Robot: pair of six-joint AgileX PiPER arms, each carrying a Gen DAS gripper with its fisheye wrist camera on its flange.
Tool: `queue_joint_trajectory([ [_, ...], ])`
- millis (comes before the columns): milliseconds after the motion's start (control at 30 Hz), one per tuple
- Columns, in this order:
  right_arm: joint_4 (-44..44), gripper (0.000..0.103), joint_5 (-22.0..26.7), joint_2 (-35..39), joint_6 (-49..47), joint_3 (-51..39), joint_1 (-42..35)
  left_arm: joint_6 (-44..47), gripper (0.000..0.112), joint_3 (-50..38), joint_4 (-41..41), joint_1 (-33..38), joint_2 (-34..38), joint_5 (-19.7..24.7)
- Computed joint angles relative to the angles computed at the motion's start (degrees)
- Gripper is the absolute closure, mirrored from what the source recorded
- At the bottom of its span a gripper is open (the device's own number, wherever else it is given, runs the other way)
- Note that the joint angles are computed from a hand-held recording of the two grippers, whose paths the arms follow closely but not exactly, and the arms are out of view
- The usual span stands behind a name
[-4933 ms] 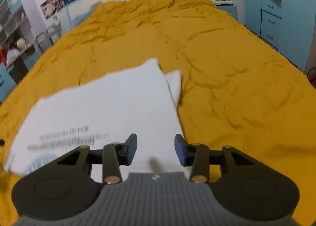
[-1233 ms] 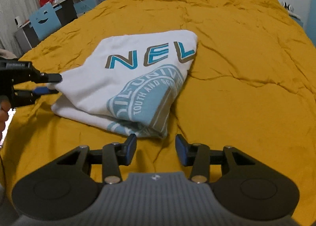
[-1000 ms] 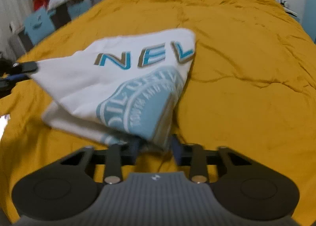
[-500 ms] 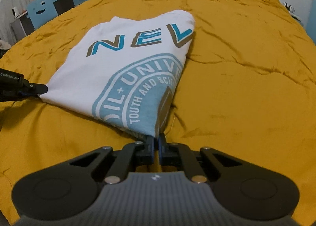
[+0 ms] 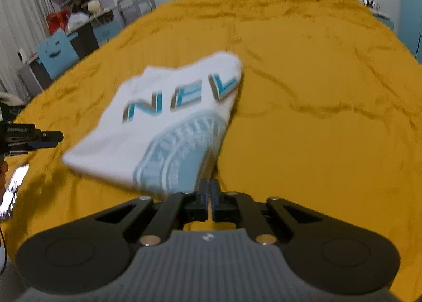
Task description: Fold small clothes
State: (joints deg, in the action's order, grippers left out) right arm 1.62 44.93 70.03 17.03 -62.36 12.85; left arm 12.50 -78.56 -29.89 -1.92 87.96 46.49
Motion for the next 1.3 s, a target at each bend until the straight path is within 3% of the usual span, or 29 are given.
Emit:
queue_joint_trajectory([
  [167,-2.5,0.103,-6.4,6.3,0.4,-3.5,1.7,-1.1,0.083,-3.4,1.5,-6.0,4.5,-2.5],
  [300,-4.0,0.103,-8.5,11.6,0.3,-4.6,2.4,-3.3,0.088,-4.0,5.5,-8.2,8.5,-4.8],
  [367,-4.9,0.103,-9.9,12.7,0.9,-2.5,2.7,-5.5,0.084,-3.4,8.8,-8.6,10.4,-5.5],
  [567,-5.4,0.103,-17.4,16.7,0.7,2.2,2.4,-2.5,0.082,-0.6,8.1,-8.9,12.8,-8.7],
  [733,6.3,0.103,-17.3,18.9,-9.1,0.8,-1.7,-0.2,0.082,-0.3,4.8,-7.6,12.9,-8.0],
  [933,11.4,0.103,-11.6,18.2,-11.9,-3.4,-4.3,0.7,0.079,-2.8,3.7,-6.3,11.0,-4.6],
  [1000,16.6,0.095,-9.9,17.1,-15.1,-4.2,-6.6,2.8,0.066,-3.4,-0.3,-4.4,10.5,-3.9],
  [1033,18.1,0.073,-9.6,16.9,-15.7,-4.7,-7.7,3.6,0.05,-3.8,-2.2,-3.6,10.6,-4.1],
  [1067,19.3,0.06,-9.7,16.6,-16.3,-4.7,-8.6,3.6,0.036,-4.3,-3.1,-3.1,11.0,-4.9],
  [1167,24.0,0.056,-8.6,18.0,-18.8,-6.8,-11.6,0.8,0.029,-8.7,-4.3,-1.3,14.7,-5.0],
  [1300,34.0,0.047,-7.0,21.8,-24.9,-9.3,-16.0,-1.5,0.029,-21.2,-18.1,4.7,27.4,7.0],
])
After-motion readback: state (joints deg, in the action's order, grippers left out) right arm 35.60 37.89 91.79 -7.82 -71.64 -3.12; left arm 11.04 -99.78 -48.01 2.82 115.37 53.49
